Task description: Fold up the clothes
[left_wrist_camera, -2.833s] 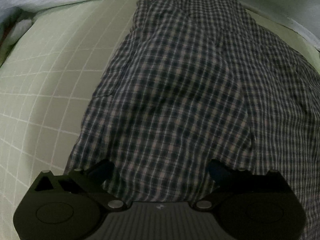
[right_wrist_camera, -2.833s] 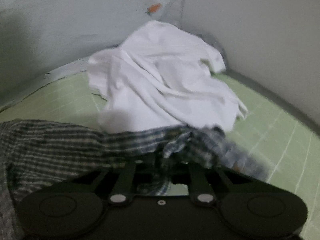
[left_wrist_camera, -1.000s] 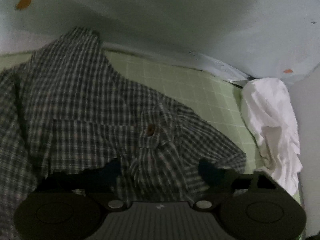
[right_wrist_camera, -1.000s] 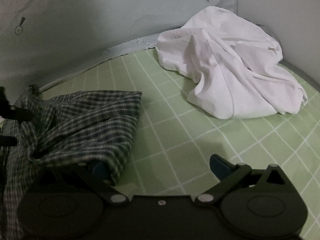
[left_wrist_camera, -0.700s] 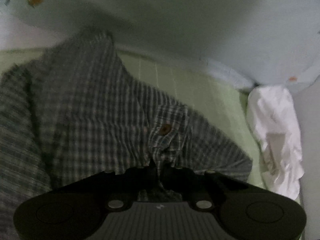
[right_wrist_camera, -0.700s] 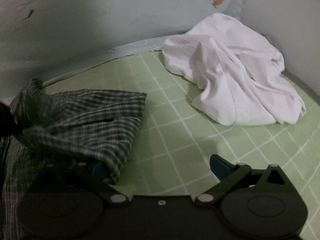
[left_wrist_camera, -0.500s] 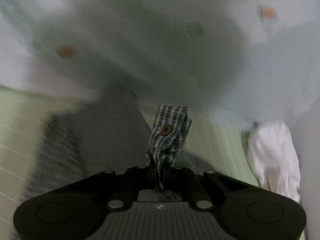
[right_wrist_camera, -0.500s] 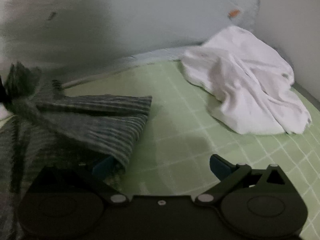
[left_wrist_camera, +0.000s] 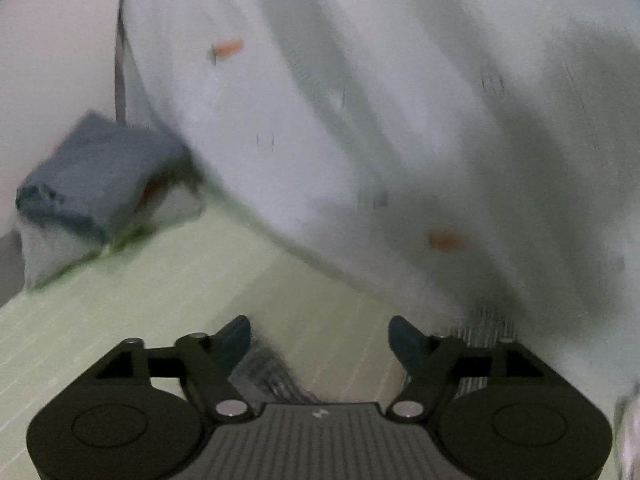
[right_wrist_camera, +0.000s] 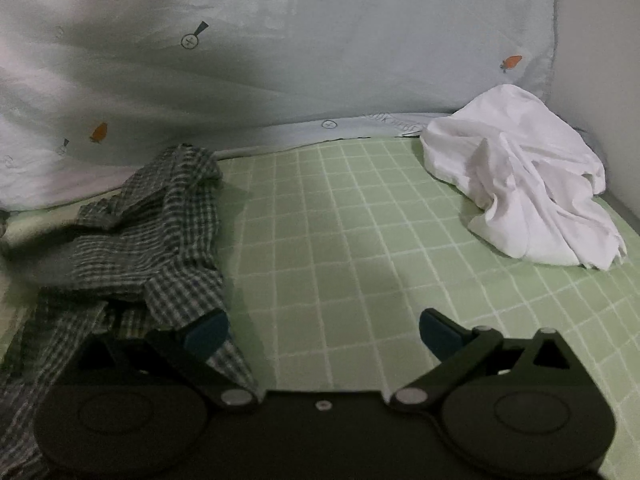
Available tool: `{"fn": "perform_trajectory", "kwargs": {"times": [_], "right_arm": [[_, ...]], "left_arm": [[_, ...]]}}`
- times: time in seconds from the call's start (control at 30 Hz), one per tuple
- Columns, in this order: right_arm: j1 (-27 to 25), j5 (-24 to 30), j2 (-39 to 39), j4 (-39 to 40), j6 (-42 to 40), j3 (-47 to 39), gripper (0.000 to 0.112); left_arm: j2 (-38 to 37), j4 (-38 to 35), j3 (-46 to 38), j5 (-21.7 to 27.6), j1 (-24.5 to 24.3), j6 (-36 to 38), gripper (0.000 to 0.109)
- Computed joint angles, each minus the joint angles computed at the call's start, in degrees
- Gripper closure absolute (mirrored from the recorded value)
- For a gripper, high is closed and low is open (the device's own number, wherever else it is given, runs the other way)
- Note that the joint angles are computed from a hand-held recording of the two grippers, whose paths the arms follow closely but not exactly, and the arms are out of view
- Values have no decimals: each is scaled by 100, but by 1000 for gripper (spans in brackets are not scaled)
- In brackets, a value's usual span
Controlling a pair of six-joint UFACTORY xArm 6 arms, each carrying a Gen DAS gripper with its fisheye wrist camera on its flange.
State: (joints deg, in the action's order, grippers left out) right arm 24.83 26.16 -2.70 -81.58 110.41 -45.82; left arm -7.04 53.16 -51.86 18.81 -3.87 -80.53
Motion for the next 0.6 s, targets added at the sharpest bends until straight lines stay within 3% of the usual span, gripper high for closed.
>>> {"fn": "perform_trajectory", "kwargs": {"times": [0.13, 0.27, 0.4, 0.6], "right_arm": [[240, 154, -159, 101, 121, 187, 9], [437, 83, -279, 370, 22, 411, 9], [723, 80, -439, 713, -334, 692, 9], [1049, 352, -785, 1409, -1122, 1179, 9]], "left_arm": [[-659, -1552, 1212, 60, -391, 1455, 25], [-1079, -2957, 2041, 276, -1104, 2615, 25], [-1201, -3301, 2377, 452, -1651, 3197, 25], [-1367, -3218, 2621, 817, -2092, 2840, 25]]}}
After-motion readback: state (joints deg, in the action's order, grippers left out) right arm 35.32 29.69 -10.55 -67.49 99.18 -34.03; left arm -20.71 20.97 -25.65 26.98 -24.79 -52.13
